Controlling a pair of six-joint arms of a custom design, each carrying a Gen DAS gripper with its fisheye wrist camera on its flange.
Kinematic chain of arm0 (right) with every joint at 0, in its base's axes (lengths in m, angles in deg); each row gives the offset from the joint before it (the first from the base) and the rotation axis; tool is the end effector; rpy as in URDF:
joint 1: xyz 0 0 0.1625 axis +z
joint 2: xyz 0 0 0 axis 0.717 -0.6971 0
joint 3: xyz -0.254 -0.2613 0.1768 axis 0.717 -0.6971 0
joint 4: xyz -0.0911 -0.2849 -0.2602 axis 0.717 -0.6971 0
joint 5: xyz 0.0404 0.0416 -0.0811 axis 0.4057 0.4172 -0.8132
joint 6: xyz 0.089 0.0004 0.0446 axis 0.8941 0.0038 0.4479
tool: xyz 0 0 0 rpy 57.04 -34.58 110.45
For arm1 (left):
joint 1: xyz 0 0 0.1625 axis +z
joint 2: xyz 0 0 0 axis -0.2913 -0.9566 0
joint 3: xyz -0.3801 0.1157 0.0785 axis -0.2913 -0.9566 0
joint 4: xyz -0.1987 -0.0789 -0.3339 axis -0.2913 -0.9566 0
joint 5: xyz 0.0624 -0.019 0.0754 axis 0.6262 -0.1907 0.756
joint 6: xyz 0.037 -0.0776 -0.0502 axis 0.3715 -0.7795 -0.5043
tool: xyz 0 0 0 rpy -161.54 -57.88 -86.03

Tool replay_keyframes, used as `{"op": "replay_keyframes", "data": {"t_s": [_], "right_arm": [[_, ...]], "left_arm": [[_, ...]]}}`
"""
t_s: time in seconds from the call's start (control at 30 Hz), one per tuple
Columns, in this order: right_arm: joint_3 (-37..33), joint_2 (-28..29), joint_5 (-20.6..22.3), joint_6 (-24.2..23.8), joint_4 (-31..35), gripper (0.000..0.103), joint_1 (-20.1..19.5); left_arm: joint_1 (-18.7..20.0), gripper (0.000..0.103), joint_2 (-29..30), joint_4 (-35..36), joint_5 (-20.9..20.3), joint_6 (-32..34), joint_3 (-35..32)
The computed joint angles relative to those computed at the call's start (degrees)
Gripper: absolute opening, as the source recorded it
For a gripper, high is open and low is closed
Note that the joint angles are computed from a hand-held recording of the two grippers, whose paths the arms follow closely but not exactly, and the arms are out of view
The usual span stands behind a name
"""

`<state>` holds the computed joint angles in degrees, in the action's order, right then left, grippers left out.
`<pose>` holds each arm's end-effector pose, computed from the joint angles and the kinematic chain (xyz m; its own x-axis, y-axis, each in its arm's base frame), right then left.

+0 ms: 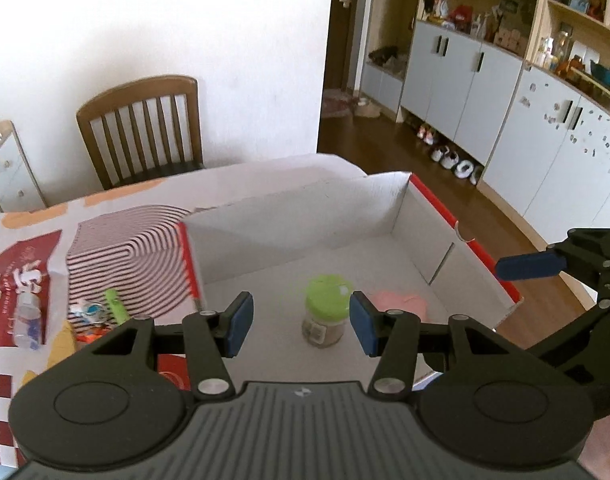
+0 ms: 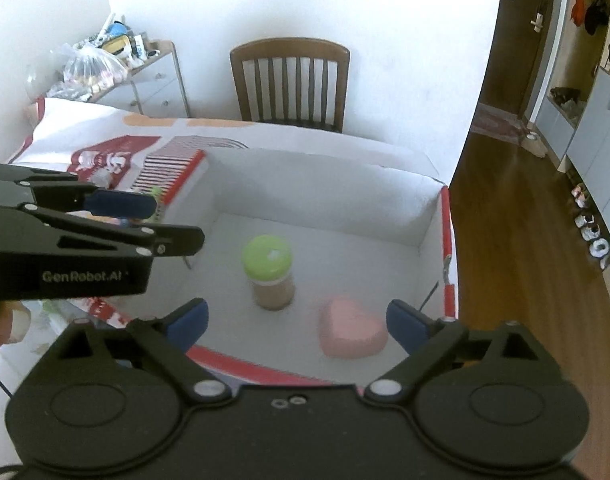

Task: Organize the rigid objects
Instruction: 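Open both tools to release the heart box and jar in the box, then withdraw both tools from the shoebox back over the table items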

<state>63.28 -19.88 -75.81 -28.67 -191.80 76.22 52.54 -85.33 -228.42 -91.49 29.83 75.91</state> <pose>0.2867 -0.3177 0.0442 -0.6659 -0.4142 0.6205 -0.6672 0.7028 -0.2468 -0.1080 -0.3337 0.2133 -0.7221 0.2424 -0.6479 0.5921 0.7009 -0.3977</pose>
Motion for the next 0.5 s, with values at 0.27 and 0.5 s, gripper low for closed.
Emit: {"op": "replay_keyframes", "data": {"t_s": [0.27, 0.5], "right_arm": [[0.0, 2.2, -0.8, 7.0, -1.9, 0.100, 6.1], [-1.1, 4.9, -1.4, 12.2, -3.6, 0.102, 11.7]], "left_arm": [[-3.9, 0.063, -18.2, 14.0, 0.6, -1.5, 2.5], [-8.1, 0.068, -37.1, 34.9, 1.1, -4.5, 1.6]]}}
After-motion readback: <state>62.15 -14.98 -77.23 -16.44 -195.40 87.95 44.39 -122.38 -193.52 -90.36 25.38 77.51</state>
